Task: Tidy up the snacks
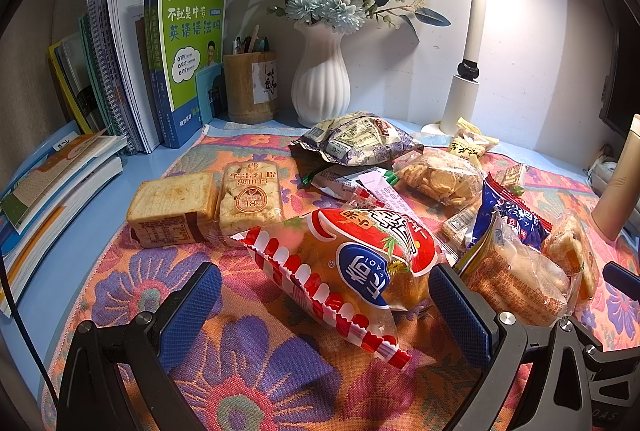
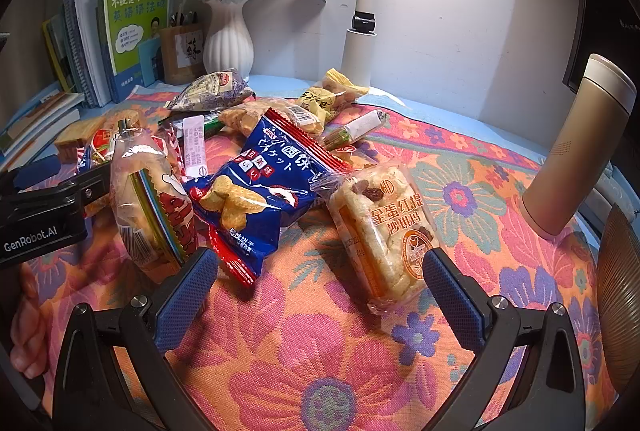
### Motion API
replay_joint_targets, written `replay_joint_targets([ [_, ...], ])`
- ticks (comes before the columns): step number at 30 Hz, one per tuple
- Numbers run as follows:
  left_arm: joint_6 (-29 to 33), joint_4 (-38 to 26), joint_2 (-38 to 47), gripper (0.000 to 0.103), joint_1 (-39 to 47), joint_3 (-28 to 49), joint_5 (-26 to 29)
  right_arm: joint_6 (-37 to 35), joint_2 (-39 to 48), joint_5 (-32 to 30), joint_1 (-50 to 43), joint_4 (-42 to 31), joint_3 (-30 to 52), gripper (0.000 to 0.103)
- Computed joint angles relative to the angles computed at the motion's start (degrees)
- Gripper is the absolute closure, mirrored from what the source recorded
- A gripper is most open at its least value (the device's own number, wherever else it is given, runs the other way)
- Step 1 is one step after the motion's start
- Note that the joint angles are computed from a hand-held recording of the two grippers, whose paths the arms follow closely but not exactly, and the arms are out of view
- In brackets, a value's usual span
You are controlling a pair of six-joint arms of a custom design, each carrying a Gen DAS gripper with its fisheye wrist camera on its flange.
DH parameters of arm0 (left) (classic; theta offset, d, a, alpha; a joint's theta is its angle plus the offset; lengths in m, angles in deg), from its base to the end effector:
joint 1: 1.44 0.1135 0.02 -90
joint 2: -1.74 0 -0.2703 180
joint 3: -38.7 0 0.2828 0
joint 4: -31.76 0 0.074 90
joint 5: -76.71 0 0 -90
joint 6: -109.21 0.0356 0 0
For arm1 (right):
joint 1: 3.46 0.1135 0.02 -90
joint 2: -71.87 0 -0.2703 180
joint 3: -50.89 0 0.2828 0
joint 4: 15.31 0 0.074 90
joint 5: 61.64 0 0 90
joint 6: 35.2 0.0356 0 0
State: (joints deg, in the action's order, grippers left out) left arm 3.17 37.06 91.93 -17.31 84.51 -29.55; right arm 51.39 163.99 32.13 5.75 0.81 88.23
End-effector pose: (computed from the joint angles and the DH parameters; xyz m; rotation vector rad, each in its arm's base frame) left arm 0.2980 -0.0744 0.1178 -0.1540 2.2155 0.0143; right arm 0.2754 0.0423 0.0842 -0.2113 2.2339 -0.0192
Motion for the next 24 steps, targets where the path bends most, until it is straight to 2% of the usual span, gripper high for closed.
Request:
replay_joint_targets([
  [24,-0.03,-0.22,0.03,0.0,0.01,0.19,-0.01,-0.21,0.26,0.95,0.69,-1.08,0.71,0.0],
])
